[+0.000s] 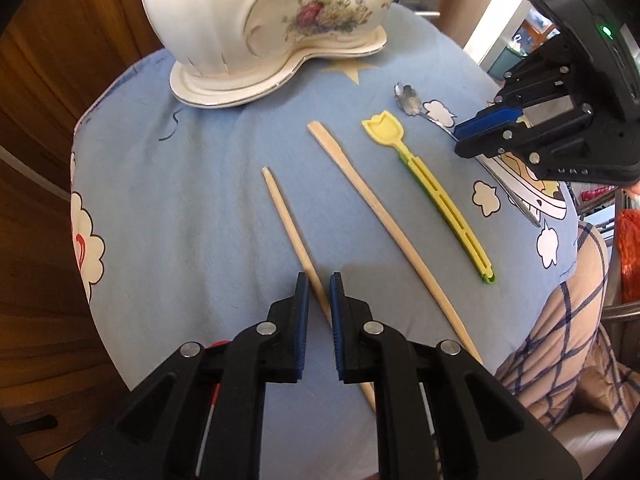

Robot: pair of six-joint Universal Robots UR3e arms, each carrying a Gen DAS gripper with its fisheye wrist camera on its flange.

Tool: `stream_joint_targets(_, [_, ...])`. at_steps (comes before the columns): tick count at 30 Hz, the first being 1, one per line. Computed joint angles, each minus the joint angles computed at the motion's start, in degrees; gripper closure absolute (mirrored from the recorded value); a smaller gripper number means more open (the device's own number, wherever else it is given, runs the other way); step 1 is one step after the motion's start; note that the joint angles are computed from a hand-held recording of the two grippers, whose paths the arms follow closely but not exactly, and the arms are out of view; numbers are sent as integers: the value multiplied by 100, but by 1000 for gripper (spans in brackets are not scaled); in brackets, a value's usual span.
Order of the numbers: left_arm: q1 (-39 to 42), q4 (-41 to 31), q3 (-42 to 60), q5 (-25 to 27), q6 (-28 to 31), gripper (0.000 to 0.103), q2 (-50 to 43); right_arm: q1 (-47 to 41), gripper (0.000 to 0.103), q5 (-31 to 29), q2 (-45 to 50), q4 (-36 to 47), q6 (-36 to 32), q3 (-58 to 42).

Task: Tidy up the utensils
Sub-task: 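Grasp a fourth wooden chopstick with left tool while right tool grasps the silver flower spoon, then lift the chopstick with left tool while right tool carries the silver spoon to the holder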

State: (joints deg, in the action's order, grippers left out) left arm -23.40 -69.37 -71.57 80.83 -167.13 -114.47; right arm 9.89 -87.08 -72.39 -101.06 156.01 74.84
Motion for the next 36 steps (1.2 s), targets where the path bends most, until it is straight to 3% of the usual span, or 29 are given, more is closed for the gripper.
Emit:
stream_joint_targets(5, [29,-452,390,-86,-406,92,-172,78,92,-54,333,430,127,-577])
stream_joint_targets(11, [-49,-24,-31,56,-627,94,-6,-52,92,92,233,369,173,-512])
stream_joint_targets(19, [134,450,-549,-142,-671,98,244,-424,99,348,-448,-277,97,610])
stream_joint_targets(32, [756,1154,-1717,-612,-530,98,1375,-973,99,937,-1474,-641,-240,1351])
stream_joint_targets(36, [763,1562,-1887,-545,-645,98,1599,-1249,99,1297,-1860,-808,-396,1633])
